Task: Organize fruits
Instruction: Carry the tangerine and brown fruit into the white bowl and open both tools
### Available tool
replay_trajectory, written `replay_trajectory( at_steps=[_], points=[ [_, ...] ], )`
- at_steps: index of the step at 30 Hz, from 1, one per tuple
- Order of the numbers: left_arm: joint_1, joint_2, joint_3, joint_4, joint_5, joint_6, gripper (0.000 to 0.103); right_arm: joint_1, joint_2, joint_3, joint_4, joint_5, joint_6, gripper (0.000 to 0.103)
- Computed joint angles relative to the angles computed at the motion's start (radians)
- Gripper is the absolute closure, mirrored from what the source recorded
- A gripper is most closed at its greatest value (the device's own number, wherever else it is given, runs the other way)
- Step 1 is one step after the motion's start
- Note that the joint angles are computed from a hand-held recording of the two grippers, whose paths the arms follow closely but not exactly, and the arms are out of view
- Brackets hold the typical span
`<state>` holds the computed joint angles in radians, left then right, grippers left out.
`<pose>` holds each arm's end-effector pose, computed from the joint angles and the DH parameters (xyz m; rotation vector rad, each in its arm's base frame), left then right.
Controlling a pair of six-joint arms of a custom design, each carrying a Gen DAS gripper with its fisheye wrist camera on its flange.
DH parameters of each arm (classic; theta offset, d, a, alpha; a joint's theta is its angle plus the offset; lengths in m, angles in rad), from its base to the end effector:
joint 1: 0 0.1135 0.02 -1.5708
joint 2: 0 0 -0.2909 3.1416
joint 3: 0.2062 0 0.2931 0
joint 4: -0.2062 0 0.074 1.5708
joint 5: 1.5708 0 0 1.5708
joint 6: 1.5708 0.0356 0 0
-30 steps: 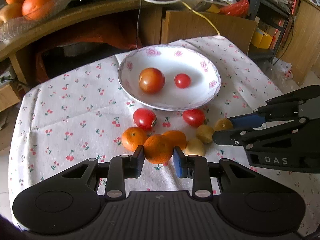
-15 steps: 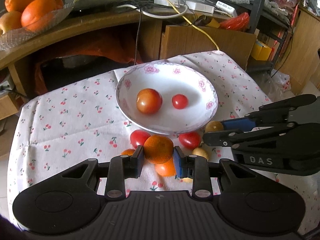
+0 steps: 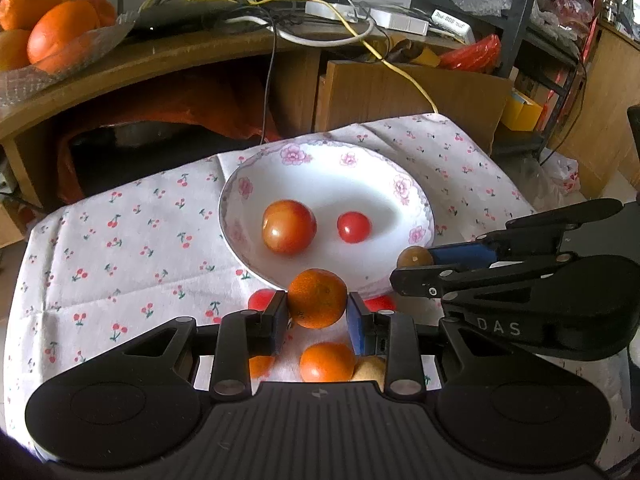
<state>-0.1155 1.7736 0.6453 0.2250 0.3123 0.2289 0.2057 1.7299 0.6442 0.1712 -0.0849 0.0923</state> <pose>0.3190 -0.0480 0.0802 0.5492 2.3805 -0.3355 0.3124 0.0683 0.0882 -0.1774 2.4890 0.2309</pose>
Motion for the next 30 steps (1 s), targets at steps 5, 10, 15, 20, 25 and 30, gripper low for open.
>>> replay_trajectory(
  at_steps=[5, 10, 15, 20, 25, 30],
  points=[
    [-0.008, 0.025, 0.019, 0.013, -0.003, -0.011, 0.064, -0.009, 0.016, 0.013, 0.008, 0.004, -0.004, 0.08],
    [-0.014, 0.05, 0.037, 0.022, -0.006, -0.022, 0.064, -0.021, 0.041, 0.028, 0.024, 0.001, -0.01, 0.08],
    [-0.019, 0.08, 0.062, 0.027, -0.01, -0.031, 0.064, -0.03, 0.071, 0.049, 0.032, -0.002, -0.015, 0.08],
    [-0.022, 0.1, 0.074, 0.035, -0.015, -0.034, 0.065, -0.038, 0.095, 0.062, 0.043, -0.005, -0.028, 0.079],
    [-0.025, 0.113, 0.084, 0.04, -0.019, -0.04, 0.064, -0.042, 0.111, 0.075, 0.044, -0.006, -0.03, 0.079],
    [-0.025, 0.123, 0.095, 0.04, -0.021, -0.047, 0.06, -0.049, 0.131, 0.092, 0.043, -0.007, -0.033, 0.079]
  ],
)
